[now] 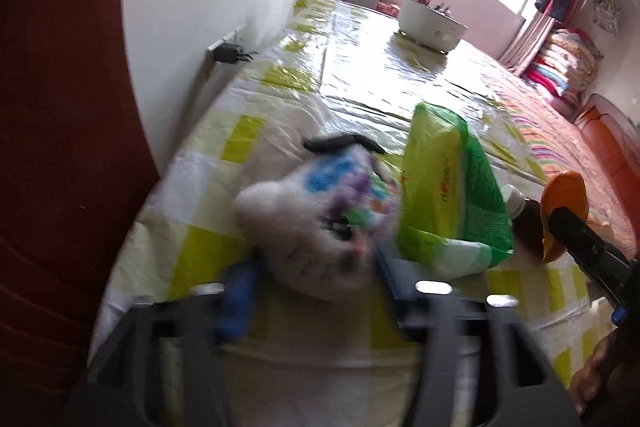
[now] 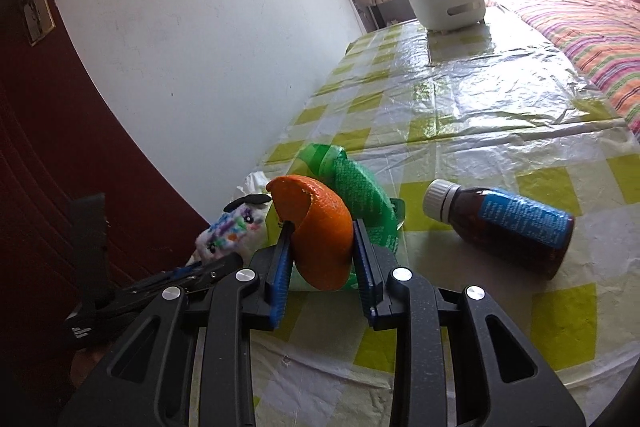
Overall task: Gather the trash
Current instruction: 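Close the right tool on the orange in green mesh, then lift the orange with the right tool while the left tool grasps the white plush toy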
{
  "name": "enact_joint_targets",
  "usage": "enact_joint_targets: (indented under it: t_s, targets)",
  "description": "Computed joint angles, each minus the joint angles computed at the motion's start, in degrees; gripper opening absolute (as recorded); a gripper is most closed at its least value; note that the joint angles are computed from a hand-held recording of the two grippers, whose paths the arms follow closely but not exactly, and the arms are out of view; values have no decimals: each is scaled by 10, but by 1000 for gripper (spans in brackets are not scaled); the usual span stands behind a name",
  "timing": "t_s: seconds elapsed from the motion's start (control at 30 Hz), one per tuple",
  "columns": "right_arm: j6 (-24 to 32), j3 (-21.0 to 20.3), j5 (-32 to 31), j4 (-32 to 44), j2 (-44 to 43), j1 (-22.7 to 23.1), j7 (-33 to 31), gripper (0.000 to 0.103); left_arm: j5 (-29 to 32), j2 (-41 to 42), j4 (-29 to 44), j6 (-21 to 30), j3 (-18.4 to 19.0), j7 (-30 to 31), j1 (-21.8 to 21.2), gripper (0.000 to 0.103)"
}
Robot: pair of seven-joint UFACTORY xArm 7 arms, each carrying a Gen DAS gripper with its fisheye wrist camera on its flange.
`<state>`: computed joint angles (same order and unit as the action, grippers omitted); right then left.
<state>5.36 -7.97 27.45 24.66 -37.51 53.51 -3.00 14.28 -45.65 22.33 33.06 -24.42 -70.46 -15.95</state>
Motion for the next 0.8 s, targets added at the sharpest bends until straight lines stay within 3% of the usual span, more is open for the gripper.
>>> enact_joint_targets:
  t_s: [0.07,0.13,0.4,0.8]
  targets:
    - [5,6,-5,-7,-16,-14,3,28,8,-2,6,4,-14,-11,7,37]
    - [10,8,-9,-13,-31,-22,5,28,20,-5,17,17,-31,-22,15,36]
    - [27,24,-33,-38,-90,-57,19,28,85,-4,73,72,-99,-78,39,36]
    - [51,26,-68,-72,-165,-109,33,28,141,2,122,72,-142,-118,43,36]
